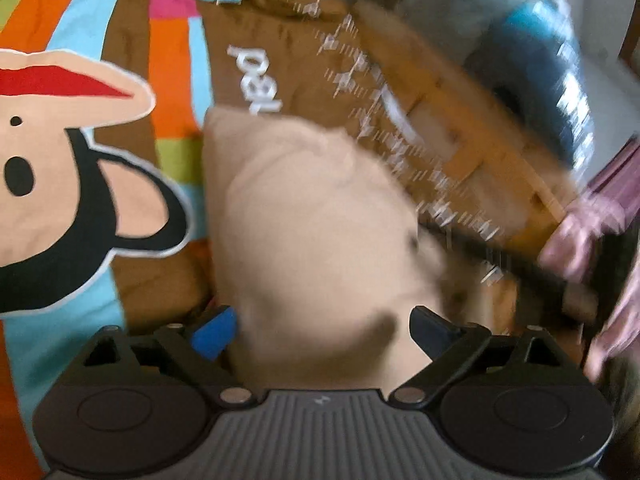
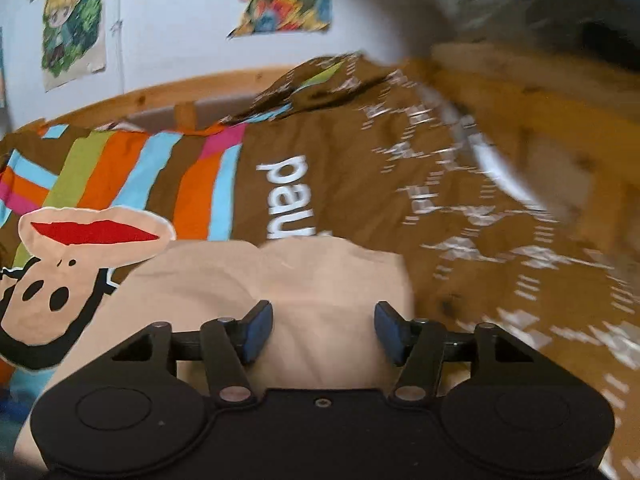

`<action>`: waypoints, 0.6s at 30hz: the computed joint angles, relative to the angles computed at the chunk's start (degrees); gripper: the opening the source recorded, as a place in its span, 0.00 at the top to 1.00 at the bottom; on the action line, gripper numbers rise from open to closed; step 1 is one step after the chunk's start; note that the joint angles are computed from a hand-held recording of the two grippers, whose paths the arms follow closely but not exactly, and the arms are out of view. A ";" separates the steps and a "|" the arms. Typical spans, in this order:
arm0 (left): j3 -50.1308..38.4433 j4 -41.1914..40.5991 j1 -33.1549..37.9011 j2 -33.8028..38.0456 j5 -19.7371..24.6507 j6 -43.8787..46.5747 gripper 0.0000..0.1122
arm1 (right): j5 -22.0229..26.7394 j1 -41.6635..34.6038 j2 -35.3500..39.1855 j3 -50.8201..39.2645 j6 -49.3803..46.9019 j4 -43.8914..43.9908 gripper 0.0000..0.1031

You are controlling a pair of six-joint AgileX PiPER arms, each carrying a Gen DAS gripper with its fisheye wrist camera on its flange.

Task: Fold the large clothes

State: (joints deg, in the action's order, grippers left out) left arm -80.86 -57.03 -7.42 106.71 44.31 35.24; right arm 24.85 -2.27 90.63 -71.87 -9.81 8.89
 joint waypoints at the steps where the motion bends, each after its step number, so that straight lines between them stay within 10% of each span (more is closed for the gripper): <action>1: -0.09 -0.15 -0.28 0.06 -0.70 -0.26 0.15 | 0.58 -0.30 -3.15 2.51 2.96 -2.77 0.41; 8: -2.07 17.26 -5.50 1.09 -5.66 -13.57 0.09 | 6.20 2.04 -20.05 16.55 21.71 -20.20 0.38; 18: 0.35 16.51 -5.88 1.45 -8.61 -12.95 0.08 | 2.83 1.52 -18.08 22.28 19.29 -17.37 0.33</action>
